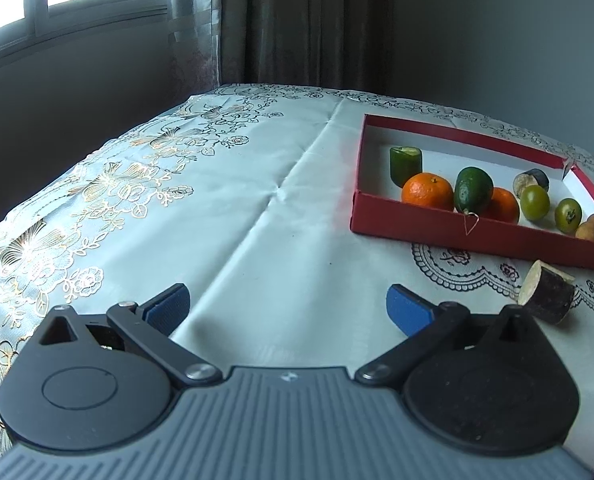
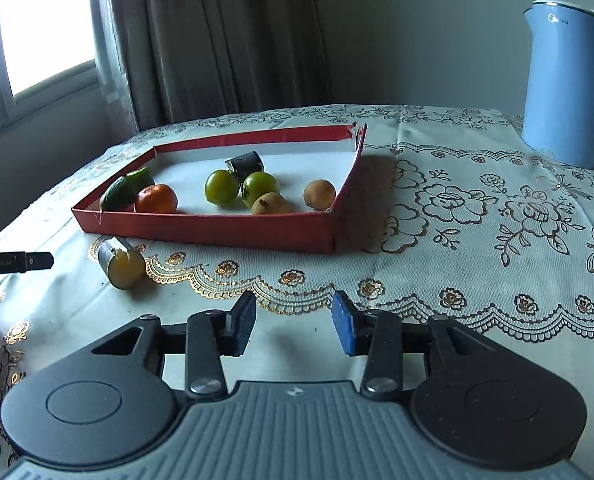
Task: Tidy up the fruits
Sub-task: 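Grasp the dark eggplant chunk with pale cut face using the left gripper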
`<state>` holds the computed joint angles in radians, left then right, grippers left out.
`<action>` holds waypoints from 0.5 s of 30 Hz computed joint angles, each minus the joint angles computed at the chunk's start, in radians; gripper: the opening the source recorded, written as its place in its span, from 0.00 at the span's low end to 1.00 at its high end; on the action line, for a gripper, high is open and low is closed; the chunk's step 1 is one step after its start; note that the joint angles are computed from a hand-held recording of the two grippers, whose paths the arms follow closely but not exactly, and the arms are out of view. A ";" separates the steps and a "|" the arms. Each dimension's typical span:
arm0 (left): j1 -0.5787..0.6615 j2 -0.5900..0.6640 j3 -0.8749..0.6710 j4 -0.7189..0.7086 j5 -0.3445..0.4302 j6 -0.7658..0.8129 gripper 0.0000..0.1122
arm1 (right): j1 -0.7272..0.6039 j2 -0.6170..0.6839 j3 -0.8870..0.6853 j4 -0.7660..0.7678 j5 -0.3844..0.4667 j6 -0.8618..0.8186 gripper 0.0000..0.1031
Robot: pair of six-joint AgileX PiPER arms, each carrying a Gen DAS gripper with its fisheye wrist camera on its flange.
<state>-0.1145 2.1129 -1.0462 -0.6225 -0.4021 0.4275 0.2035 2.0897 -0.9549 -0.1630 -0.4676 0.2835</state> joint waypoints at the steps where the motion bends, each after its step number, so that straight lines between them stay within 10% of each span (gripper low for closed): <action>1: -0.008 0.000 0.002 -0.035 -0.010 0.033 0.92 | -0.004 0.004 -0.005 -0.023 0.002 0.024 0.41; 15: -0.274 -0.034 0.025 -0.077 -0.163 0.168 0.92 | -0.084 0.019 0.001 -0.294 -0.077 0.322 0.44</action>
